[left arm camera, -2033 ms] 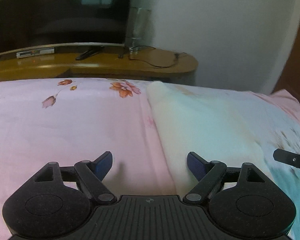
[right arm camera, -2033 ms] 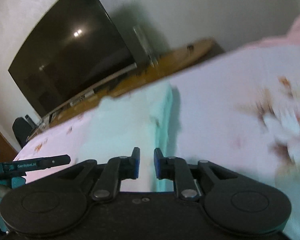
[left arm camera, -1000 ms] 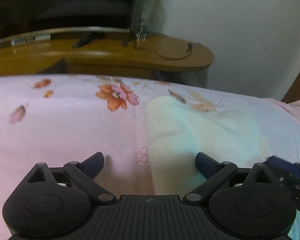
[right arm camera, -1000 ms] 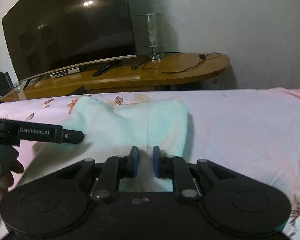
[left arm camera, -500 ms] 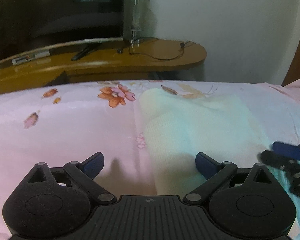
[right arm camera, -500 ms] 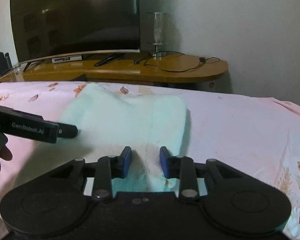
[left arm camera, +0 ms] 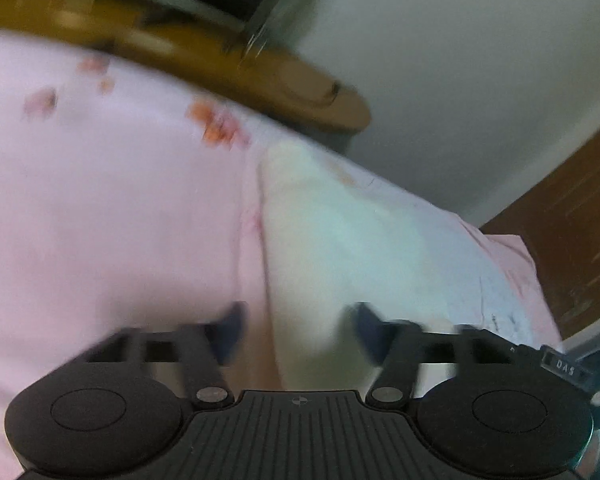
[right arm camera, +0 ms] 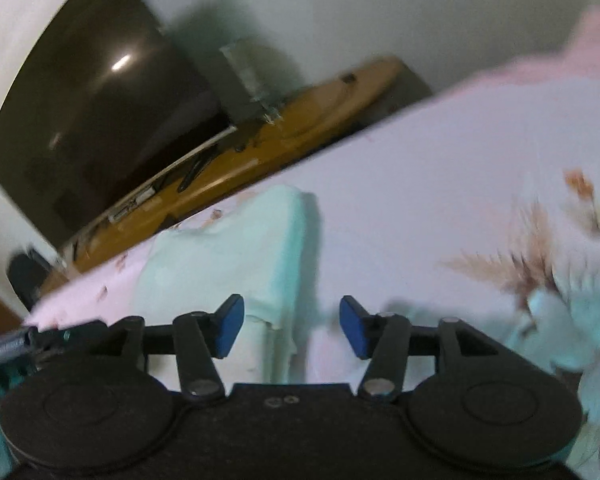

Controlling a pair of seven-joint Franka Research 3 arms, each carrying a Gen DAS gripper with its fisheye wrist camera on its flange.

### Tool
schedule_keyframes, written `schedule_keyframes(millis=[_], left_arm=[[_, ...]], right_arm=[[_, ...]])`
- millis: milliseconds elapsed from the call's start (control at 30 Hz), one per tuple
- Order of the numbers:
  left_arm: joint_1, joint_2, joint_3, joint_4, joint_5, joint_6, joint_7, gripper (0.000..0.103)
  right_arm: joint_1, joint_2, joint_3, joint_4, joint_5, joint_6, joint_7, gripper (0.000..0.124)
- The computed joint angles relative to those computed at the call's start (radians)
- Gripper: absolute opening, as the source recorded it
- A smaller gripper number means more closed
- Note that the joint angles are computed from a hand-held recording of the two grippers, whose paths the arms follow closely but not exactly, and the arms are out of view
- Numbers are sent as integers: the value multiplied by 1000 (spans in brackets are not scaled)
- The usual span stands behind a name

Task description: Fold small clothes

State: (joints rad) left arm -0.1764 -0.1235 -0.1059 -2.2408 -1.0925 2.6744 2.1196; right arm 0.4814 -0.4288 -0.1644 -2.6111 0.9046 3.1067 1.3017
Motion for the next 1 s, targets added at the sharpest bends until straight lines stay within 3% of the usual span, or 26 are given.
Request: schedule_keyframes(millis=[67,100,167,233,300,500,600,700,833,1000], left_arm=[[10,20,11,16,-3,-48,-8,54],[18,31,17,26,-14,-88,-3,56],[37,51,21,41,-60,-151,9,67],[50,66,10,58,-67,-172,36,69],[55,78,-8,71,-44,-159,47,69],[33,109,-58,100,38,-54,59,69],[7,118,-87,98,162,63,45,58],[-31,104,-116,58,330,221,16,44],[-47,84,-100,59,417,220,-57,37],[-64,-6,-51,23,457,186,-45,36]], right_arm=[[163,-11,-170,28,146,-33,-141,54],[205,-11,-227,46,214,-74,-199,54],[222,11,-270,71,289,-135,-265,57],[203,45,-276,91,306,-186,-292,59],[223,71,-316,121,418,-240,-404,59],[174,180,-283,217,414,-366,-464,58],[138,222,-222,253,326,-351,-425,43],[102,229,-143,253,238,-281,-383,37],[48,198,-41,219,152,-195,-340,30],[13,145,46,206,201,-155,-354,29]])
